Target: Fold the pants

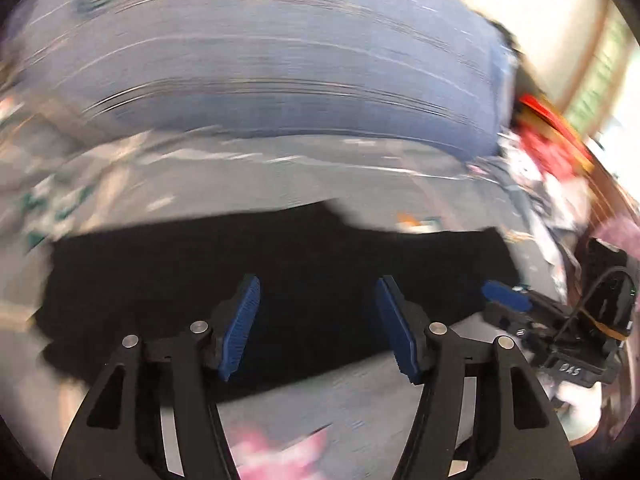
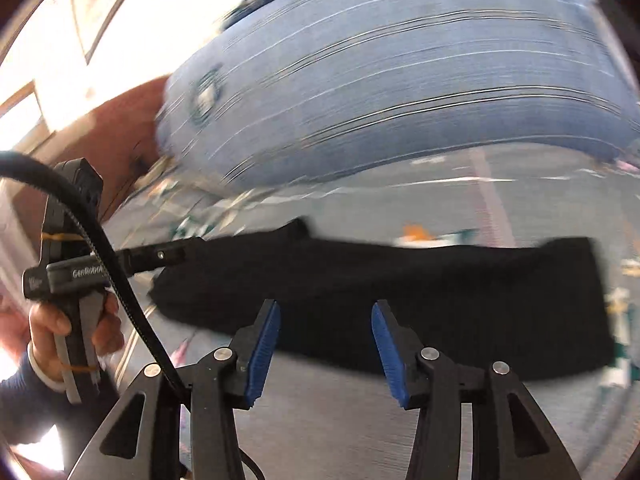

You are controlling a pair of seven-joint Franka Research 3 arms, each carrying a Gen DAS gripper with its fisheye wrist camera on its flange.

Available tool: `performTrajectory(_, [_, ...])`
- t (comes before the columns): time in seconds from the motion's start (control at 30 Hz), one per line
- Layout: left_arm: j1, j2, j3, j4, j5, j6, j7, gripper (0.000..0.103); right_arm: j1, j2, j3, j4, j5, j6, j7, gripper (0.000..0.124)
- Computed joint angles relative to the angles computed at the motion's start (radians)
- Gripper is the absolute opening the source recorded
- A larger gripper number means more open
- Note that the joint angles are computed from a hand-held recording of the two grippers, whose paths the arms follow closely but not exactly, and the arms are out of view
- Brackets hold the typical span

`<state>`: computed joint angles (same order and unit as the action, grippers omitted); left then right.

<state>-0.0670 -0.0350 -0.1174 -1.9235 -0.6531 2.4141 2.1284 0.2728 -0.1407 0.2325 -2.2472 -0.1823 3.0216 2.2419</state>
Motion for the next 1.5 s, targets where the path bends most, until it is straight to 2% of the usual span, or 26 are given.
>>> performTrajectory(0.13, [0.043,-0.038,0.045,-0.072,-0.006,0.028,-0.035,0.061,0.073,0.137,-0.005,0.129,-0.007,0.011,-0.073,0.046])
performTrajectory(0.2, [0.058,-0.041,0.062,-0.089,-0.026,0.032,-0.044,0.061,0.105,0.201,-0.013,0.195,0.024,-0.002,-0.149,0.046])
performTrajectory(0.37, [0.083,-0.052,0.083,-0.134,-0.096,0.046,-0.017,0.061,0.2,0.359,-0.049,0.406,-0.037,-0.131,-0.275,0.046])
performTrajectory(0.5, [0.112,-0.048,0.107,-0.148,-0.162,0.019,-0.03,0.061,0.265,0.449,-0.089,0.531,-0.053,-0.199,-0.371,0.046])
performTrajectory(0.67, [0.148,-0.003,0.108,-0.106,-0.209,-0.027,-0.094,0.061,0.363,0.524,-0.177,0.638,-0.114,-0.268,-0.424,0.046])
performTrajectory(0.73, [0.161,0.012,0.104,-0.09,-0.238,-0.037,-0.099,0.061,0.39,0.547,-0.203,0.669,-0.139,-0.286,-0.431,0.051])
performTrajectory(0.87, [0.165,0.044,0.074,-0.057,-0.2,0.009,-0.12,0.061,0.433,0.573,-0.244,0.708,-0.201,-0.312,-0.426,0.051])
performTrajectory(1.03, [0.168,0.082,0.049,-0.023,-0.167,0.043,-0.14,0.061,0.414,0.592,-0.231,0.731,-0.158,-0.294,-0.442,0.05])
performTrajectory(1.07, [0.169,0.087,0.044,-0.019,-0.166,0.052,-0.143,0.061,0.399,0.598,-0.216,0.736,-0.125,-0.294,-0.459,0.046])
performTrajectory(1.1, [0.17,0.093,0.04,-0.015,-0.168,0.063,-0.139,0.061,0.383,0.602,-0.199,0.738,-0.09,-0.29,-0.481,0.035])
performTrajectory(1.17, [0.168,0.098,0.029,-0.016,-0.164,0.101,-0.125,0.061,0.343,0.613,-0.16,0.737,0.007,-0.266,-0.523,0.026])
performTrajectory(1.2, [0.168,0.096,0.023,-0.022,-0.181,0.124,-0.102,0.061,0.335,0.613,-0.152,0.733,0.038,-0.258,-0.54,0.017])
performTrajectory(1.23, [0.168,0.092,0.02,-0.029,-0.206,0.143,-0.081,0.055,0.316,0.611,-0.131,0.723,0.086,-0.237,-0.567,0.014])
performTrajectory(1.27, [0.168,0.086,0.017,-0.036,-0.235,0.164,-0.054,0.044,0.306,0.606,-0.12,0.712,0.121,-0.217,-0.588,0.012])
performTrajectory(1.3, [0.165,0.08,0.016,-0.042,-0.228,0.183,-0.05,0.023,0.289,0.596,-0.1,0.696,0.166,-0.196,-0.615,0.009])
performTrajectory(1.33, [0.162,0.071,0.016,-0.049,-0.227,0.204,-0.039,0.017,0.281,0.587,-0.09,0.684,0.201,-0.181,-0.635,0.008])
performTrajectory(1.43, [0.167,0.037,0.031,-0.057,-0.377,0.163,0.084,0.016,0.255,0.545,-0.051,0.636,0.302,-0.135,-0.703,0.008])
performTrajectory(1.5, [0.159,0.011,0.041,-0.075,-0.384,0.161,0.118,0.016,0.258,0.518,-0.051,0.612,0.334,-0.13,-0.732,0.008])
